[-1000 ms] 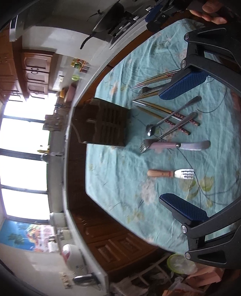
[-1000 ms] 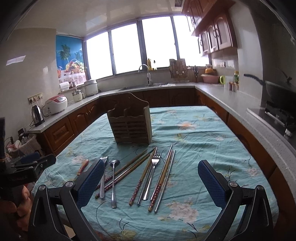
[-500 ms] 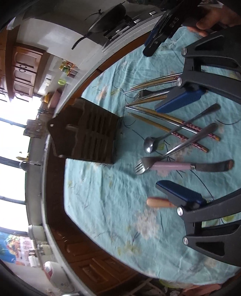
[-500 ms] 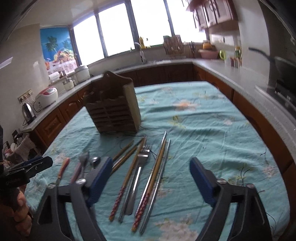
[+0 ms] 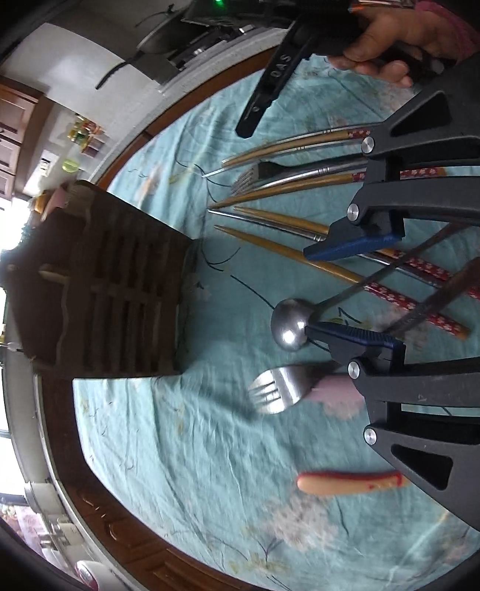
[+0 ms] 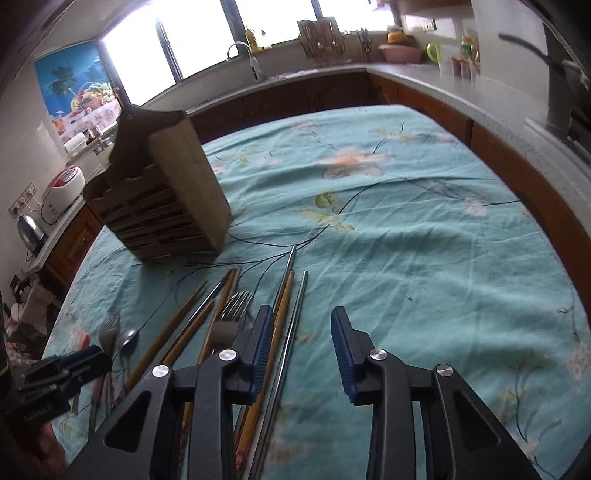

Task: Organize utensils
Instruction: 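Grasp the steel spoon with the left tool while the right tool grasps a thin steel chopstick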

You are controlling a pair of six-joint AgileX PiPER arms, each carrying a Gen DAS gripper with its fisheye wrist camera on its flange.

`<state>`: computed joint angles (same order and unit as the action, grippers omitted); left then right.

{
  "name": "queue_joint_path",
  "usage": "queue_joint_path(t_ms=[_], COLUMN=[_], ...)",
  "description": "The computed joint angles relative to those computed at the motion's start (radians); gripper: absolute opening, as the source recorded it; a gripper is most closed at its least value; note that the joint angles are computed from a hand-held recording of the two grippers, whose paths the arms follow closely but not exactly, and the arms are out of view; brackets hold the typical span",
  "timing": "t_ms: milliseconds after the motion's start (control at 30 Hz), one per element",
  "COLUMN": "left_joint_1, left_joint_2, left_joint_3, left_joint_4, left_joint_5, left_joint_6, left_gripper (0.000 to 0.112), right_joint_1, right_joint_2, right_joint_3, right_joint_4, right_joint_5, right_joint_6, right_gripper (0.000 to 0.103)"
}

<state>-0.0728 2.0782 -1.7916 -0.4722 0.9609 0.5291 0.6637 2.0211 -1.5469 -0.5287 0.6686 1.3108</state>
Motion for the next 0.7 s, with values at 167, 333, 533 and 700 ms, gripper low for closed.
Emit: queue_joint_path(t_ms=[167, 333, 533, 700], left_joint_1=[-0.023, -0.019, -0.007, -0.006], left_joint_2=[0.071, 0.108, 0.142, 0.114], left_joint_3=[-0.086, -0.123, -0.160, -0.124], left_joint_4=[0.026, 0.017, -0.014, -0.036], left_joint_5=[0.038, 0.055, 0.076, 0.065], left_joint_6=[-0.034, -0.043, -0.035, 0.001], left_gripper=[0.019, 0.013, 0.005, 0.001], right_joint_1=[-0.047, -0.075, -0.053, -0.072], right_joint_2=[0.078, 0.147, 0.236, 0.206], right_joint_3=[-0.086, -0.177, -0.341, -0.283], right_joint_4=[0.098, 0.155, 0.124, 0.155], right_joint_5=[0.012, 0.057, 0.199, 0.123], right_joint_6=[-0.116, -0.200, -0.273, -0.270], right_gripper=[0.025, 0.020, 0.014, 0.006])
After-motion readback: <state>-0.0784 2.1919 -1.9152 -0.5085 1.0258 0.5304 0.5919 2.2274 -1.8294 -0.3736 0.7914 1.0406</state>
